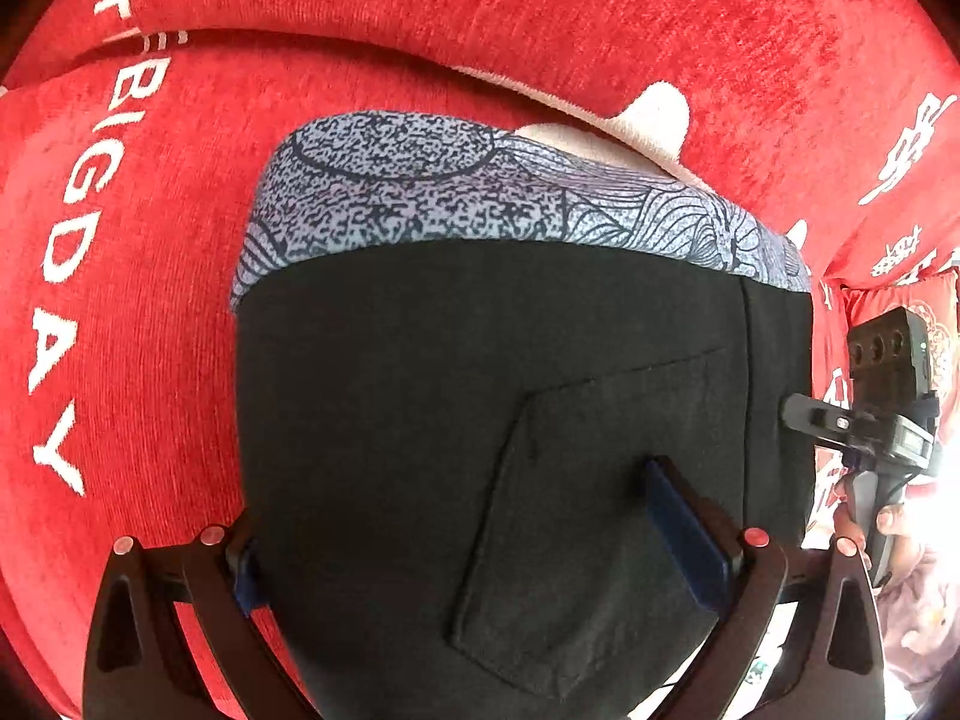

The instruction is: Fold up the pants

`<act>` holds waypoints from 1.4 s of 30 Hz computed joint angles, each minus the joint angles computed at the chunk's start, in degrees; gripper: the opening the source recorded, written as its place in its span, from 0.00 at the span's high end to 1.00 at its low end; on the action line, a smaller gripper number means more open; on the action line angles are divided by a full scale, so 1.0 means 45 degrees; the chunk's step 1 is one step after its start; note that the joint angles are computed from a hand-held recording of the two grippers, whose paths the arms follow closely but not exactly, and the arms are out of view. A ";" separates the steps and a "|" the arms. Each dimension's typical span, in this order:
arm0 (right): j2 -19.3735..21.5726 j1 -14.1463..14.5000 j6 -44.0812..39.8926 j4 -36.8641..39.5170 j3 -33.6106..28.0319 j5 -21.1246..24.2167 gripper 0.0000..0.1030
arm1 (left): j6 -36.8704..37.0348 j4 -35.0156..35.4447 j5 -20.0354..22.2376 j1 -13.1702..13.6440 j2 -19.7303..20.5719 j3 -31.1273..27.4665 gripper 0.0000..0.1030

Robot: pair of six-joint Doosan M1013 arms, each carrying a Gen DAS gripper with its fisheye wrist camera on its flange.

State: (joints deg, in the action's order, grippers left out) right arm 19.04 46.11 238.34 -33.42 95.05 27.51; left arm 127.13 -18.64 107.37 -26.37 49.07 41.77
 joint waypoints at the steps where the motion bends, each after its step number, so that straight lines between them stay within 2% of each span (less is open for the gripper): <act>1: -0.0115 0.0087 0.0667 -0.0552 0.0216 -0.0157 0.33 | -0.0004 0.0021 -0.0074 -0.0039 -0.0015 0.0004 0.00; 2: -0.0114 0.0085 0.1081 -0.0962 0.0239 -0.0284 0.40 | 0.0071 -0.0027 -0.0189 -0.0007 -0.0054 -0.0006 0.07; 4: -0.0160 0.0179 0.1600 -0.1563 0.0230 -0.0214 0.46 | 0.0435 -0.0186 -0.0643 0.0038 -0.0333 0.0232 0.15; 7: -0.0282 0.0331 0.2483 -0.2438 0.0215 0.0005 0.51 | 0.0868 -0.0308 -0.1063 0.0118 -0.0716 0.0534 0.28; 9: -0.0371 0.0454 0.3233 -0.3178 0.0182 0.0185 0.52 | 0.0904 -0.0458 -0.0967 0.0184 -0.0764 0.0443 0.33; 12: -0.0426 0.0646 0.4228 -0.4258 0.0013 0.0404 0.53 | 0.1214 -0.0502 -0.0573 0.0336 -0.0816 0.0179 0.34; 15: -0.0250 0.0760 0.3430 -0.3734 -0.0557 0.0491 0.53 | 0.1826 -0.0186 -0.0635 0.0477 -0.1023 0.0239 0.34; 20: 0.0466 0.1008 0.3679 -0.3818 -0.1555 0.0271 0.53 | 0.1835 0.0255 -0.0553 0.0881 -0.1076 0.0083 0.34; 24: 0.1109 0.0975 0.2752 -0.2742 -0.2367 0.0126 0.53 | 0.1859 0.0851 -0.0761 0.1181 -0.1096 0.0149 0.34; 26: 0.1363 0.0878 0.1239 -0.1156 -0.2784 0.0199 0.53 | 0.1803 0.1503 -0.1266 0.1237 -0.1217 0.0377 0.34; 28: 0.1616 0.0744 -0.0988 0.0959 -0.3419 0.0908 0.52 | 0.2099 0.1927 -0.2109 0.1441 -0.1449 0.0689 0.34; 31: 0.1668 0.0792 -0.1481 0.1818 -0.3888 0.2134 0.51 | 0.2228 0.1885 -0.2717 0.1698 -0.1598 0.0564 0.34; 33: 0.1723 0.0851 -0.2054 0.2255 -0.4413 0.3400 0.51 | 0.2337 0.1740 -0.2975 0.1737 -0.1769 0.0647 0.33; 34: 0.1784 0.0883 -0.2283 0.2230 -0.4738 0.4013 0.54 | 0.2540 0.1637 -0.3089 0.1783 -0.1835 0.0654 0.33; 35: 0.1825 0.0932 -0.2569 0.2137 -0.5035 0.4607 0.66 | 0.2755 0.1523 -0.3257 0.1785 -0.1953 0.0754 0.33; 37: 0.2053 0.0896 -0.3502 0.2185 -0.5865 0.5625 0.80 | 0.3140 0.1202 -0.3440 0.1711 -0.2164 0.0971 0.33; 40: 0.2480 0.0719 -0.4707 0.2444 -0.6825 0.6227 0.80 | 0.3377 0.1139 -0.3516 0.1500 -0.2328 0.1370 0.22; 42: 0.2818 0.0546 -0.5594 0.3231 -0.7311 0.6476 0.80 | 0.3231 0.1504 -0.4125 0.1312 -0.2519 0.1997 0.21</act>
